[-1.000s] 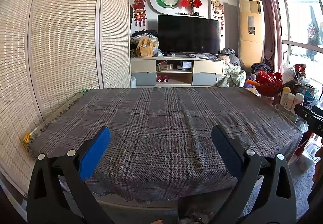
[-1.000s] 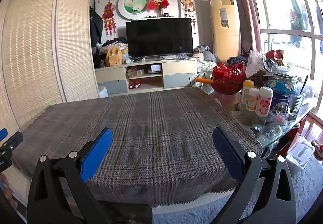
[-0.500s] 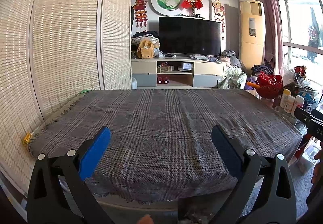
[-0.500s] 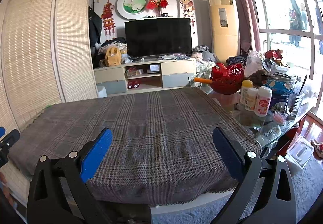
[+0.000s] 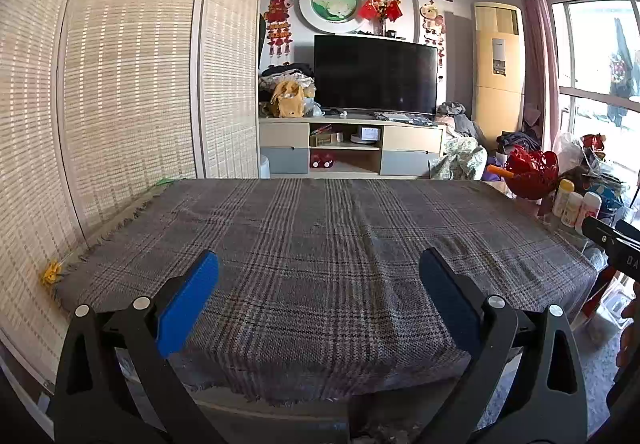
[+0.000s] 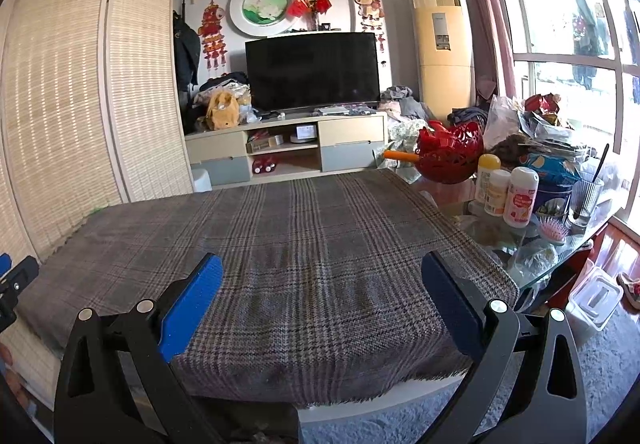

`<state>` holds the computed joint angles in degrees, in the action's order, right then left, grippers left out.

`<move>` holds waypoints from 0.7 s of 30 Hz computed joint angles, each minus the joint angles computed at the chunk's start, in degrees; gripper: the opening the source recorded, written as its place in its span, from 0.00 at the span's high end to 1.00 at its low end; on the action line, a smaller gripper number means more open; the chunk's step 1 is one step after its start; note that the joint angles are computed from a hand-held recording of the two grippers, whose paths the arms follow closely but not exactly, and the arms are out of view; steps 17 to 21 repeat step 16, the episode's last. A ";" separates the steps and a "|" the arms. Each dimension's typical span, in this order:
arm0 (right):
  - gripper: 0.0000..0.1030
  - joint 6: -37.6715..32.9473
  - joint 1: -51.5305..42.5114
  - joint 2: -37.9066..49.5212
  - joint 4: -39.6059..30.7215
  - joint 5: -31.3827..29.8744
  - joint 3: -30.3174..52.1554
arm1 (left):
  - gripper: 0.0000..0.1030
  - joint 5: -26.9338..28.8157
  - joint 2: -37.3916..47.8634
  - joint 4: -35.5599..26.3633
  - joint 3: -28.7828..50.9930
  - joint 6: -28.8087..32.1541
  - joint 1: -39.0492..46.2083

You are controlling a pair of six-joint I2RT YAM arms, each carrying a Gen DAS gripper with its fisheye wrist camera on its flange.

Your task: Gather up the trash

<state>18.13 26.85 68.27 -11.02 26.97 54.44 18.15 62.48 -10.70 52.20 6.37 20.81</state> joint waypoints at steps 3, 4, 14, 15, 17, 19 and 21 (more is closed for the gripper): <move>0.03 0.05 0.01 0.00 -0.09 -0.02 0.03 | 0.08 -0.20 -0.04 0.07 -0.08 -0.10 -0.21; 0.03 0.06 -0.01 -0.06 -0.11 -0.04 0.01 | 0.08 -0.34 -0.05 0.02 -0.07 -0.08 -0.26; 0.03 0.13 -0.12 -0.08 0.02 -0.13 -0.10 | 0.08 -0.87 0.83 -1.99 1.50 0.12 -0.81; 0.03 0.09 -0.14 -0.08 0.02 -0.13 -0.10 | 0.08 -1.48 0.99 -2.12 1.63 0.13 -1.06; 0.03 0.13 -0.13 -0.07 0.00 -0.12 -0.08 | 0.08 -1.61 1.25 -2.28 1.82 0.03 -1.08; 0.03 0.13 -0.13 -0.07 0.00 -0.12 -0.08 | 0.08 -1.61 1.25 -2.28 1.82 0.03 -1.08; 0.03 0.13 -0.13 -0.07 0.00 -0.12 -0.08 | 0.08 -1.61 1.25 -2.28 1.82 0.03 -1.08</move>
